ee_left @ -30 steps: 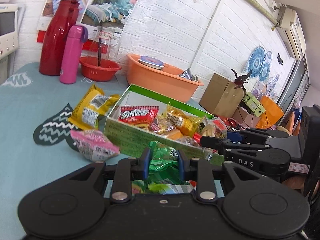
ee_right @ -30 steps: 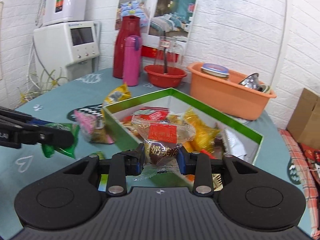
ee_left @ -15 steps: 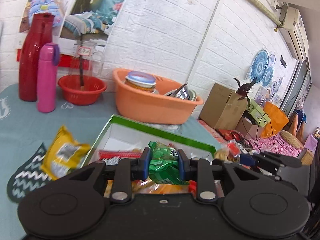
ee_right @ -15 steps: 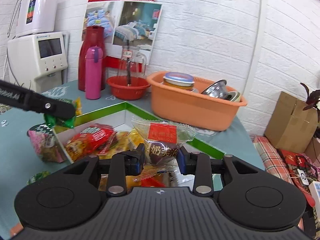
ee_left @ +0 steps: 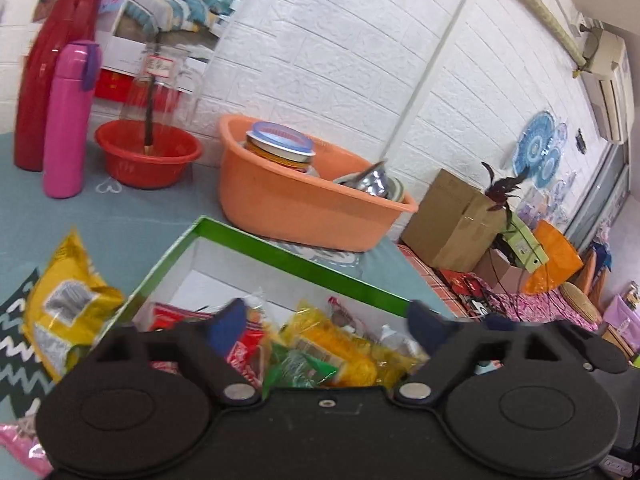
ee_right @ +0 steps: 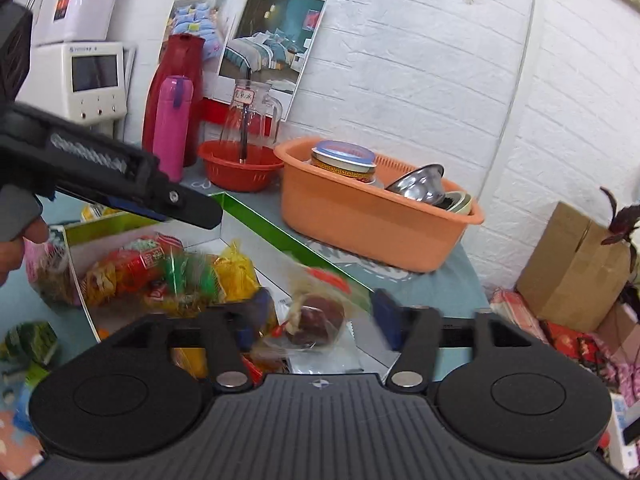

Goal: Organize snacks
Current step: 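Open the left gripper over the green box while the right gripper releases the clear bag there, then move the left gripper to the pink packet and grasp it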

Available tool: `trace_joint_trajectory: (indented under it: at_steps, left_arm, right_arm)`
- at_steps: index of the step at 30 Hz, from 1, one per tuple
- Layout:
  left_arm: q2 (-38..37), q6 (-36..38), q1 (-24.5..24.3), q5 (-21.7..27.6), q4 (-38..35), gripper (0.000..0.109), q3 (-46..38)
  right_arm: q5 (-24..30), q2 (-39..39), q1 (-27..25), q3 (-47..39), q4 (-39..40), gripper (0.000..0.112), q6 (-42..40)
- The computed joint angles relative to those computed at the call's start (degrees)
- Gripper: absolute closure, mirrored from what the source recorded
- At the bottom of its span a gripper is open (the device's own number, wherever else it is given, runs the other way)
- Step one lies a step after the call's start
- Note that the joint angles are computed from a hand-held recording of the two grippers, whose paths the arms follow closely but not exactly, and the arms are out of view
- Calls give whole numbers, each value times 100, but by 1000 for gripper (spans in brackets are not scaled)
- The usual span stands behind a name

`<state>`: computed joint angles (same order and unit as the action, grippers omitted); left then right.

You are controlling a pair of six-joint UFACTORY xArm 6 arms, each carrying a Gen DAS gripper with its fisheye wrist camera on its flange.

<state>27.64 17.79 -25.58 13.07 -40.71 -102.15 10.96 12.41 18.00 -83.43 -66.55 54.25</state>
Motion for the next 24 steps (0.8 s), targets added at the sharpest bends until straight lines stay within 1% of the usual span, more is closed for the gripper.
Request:
trace_joint_trajectory:
  at_steps: [1, 2, 3, 5, 6, 8, 10, 11, 15, 16, 18, 19, 22, 24]
  left_arm:
    - [-114, 57, -10, -172, -28, 6, 178]
    - [-232, 180, 3, -241, -124, 6, 335]
    - [-349, 171, 28, -278, -122, 6, 482]
    - [-660, 77, 85, -385, -138, 6, 869]
    - [-812, 190, 113, -404, -282, 6, 1037]
    - [-1173, 402, 173, -440, -503, 6, 1436]
    - [-1526, 181, 235, -498, -259, 6, 1850]
    - [-1696, 198, 261, -483, -255, 6, 2028]
    - [-2391, 422, 351, -362, -387, 6, 2728]
    - [-2539, 573, 356, -363, -514, 6, 2881]
    - [-2901, 1198, 380, -353, -1043, 6, 3244]
    - [-3083, 1380, 399, -369, -1187, 6, 3445]
    - [-3487, 1593, 460, -426, -1468, 6, 3911]
    - [-3662, 1728, 542, -272, -1639, 6, 4083]
  right_arm:
    - [101, -28, 34, -6, -406, 9, 360]
    - [133, -36, 44, -10, -573, 9, 480]
    - [128, -35, 51, -7, -499, 9, 451]
    - [131, -31, 89, 3, -48, 9, 204]
    - [170, -11, 127, -31, 64, 9, 180]
    - [239, -19, 217, -76, -101, 9, 441]
    - [337, -45, 340, -126, -448, 9, 834]
    - [352, -56, 406, -150, -580, 9, 996]
    - [276, -115, 646, -197, -752, 9, 1232]
    - [274, -125, 725, -207, -753, 9, 1214]
    - [268, -150, 857, -193, -718, 9, 1110]
    - [262, -162, 926, -174, -664, 9, 1004]
    - [317, -151, 1110, -149, -331, 9, 625]
    - [310, -122, 1213, -159, 37, 9, 336]
